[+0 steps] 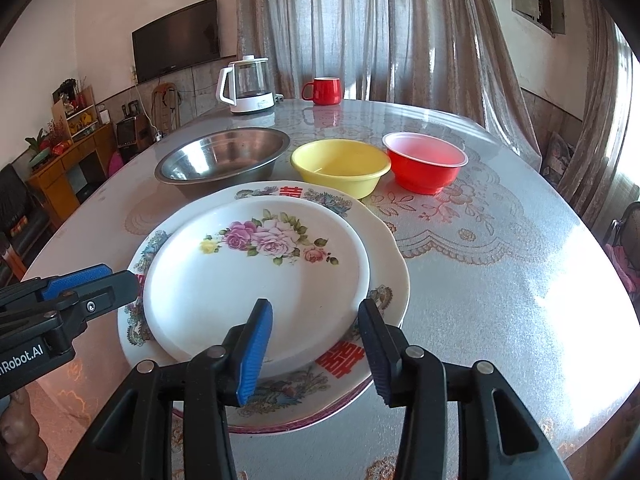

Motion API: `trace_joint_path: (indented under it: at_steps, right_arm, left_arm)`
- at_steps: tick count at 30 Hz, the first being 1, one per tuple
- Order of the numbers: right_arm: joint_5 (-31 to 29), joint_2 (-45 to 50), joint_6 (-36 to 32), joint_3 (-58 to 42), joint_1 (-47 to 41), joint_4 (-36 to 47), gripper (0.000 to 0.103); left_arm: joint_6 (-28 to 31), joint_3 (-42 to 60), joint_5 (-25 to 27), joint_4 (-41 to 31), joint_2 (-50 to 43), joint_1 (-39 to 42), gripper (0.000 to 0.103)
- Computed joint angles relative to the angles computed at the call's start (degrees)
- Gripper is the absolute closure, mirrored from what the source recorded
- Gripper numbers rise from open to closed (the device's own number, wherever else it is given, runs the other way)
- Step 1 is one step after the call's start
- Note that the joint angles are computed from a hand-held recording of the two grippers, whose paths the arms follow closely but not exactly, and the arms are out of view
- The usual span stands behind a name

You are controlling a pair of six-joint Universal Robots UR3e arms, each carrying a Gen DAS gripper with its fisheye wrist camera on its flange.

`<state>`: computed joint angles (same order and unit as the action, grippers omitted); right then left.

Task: Organize plates and bowls
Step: 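Open both grippers to release the pink-rose plate onto the stack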

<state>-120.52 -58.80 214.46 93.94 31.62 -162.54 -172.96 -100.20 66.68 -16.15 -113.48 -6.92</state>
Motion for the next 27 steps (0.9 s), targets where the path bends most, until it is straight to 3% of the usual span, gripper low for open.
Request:
trace_joint_path:
  at_steps: [18,27]
  right_arm:
    - [1.12,-0.99,1.39,1.19,-0.03,-0.78,0.058]
    - [5.12,-2.88,2.61,4.17,-2.5,-4.0,0.058]
  left_arm:
    - [-0.14,-2.33,-0.33,0.08,1.45,1.86,0.064]
    - [-0.67,-0.97,0.32,-0.91,0.19,2.31,0.064]
